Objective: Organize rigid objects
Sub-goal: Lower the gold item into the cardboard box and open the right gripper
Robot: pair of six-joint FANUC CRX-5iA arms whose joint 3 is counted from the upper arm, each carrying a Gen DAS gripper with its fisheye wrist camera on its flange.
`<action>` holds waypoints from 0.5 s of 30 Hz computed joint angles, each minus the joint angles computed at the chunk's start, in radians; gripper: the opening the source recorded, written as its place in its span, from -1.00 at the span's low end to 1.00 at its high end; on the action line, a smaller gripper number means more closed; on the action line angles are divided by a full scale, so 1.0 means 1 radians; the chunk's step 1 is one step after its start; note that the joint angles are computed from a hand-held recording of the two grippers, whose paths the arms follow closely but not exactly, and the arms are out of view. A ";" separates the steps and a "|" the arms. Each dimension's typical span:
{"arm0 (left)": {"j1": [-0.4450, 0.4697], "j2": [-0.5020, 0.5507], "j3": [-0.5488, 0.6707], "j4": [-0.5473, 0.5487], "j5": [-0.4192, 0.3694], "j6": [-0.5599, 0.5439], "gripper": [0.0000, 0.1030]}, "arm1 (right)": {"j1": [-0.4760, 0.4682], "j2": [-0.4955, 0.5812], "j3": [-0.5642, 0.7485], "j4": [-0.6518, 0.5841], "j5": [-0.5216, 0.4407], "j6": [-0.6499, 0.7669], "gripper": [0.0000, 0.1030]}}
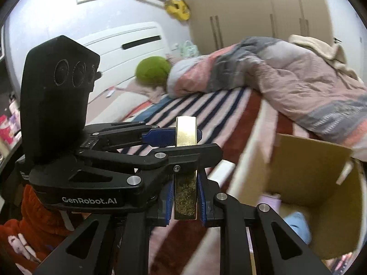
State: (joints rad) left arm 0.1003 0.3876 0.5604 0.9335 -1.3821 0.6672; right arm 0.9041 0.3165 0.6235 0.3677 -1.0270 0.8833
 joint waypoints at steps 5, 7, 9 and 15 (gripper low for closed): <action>-0.086 0.069 0.107 -0.055 -0.036 0.058 -0.30 | -0.046 -0.081 -0.098 -0.006 -0.018 -0.024 -0.74; -0.111 0.093 0.146 -0.085 -0.049 0.081 -0.30 | -0.064 -0.096 -0.118 -0.017 -0.033 -0.026 -0.74; -0.131 0.109 0.177 -0.120 -0.055 0.096 -0.30 | -0.082 -0.103 -0.128 -0.031 -0.051 -0.022 -0.74; -0.138 0.072 0.139 -0.172 0.019 0.078 0.61 | -0.087 -0.097 -0.151 0.023 -0.114 -0.056 -0.39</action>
State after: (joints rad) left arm -0.0381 0.4596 0.6993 0.7615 -1.3636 0.7449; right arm 0.8174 0.2198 0.4727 0.3903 -1.1408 0.8273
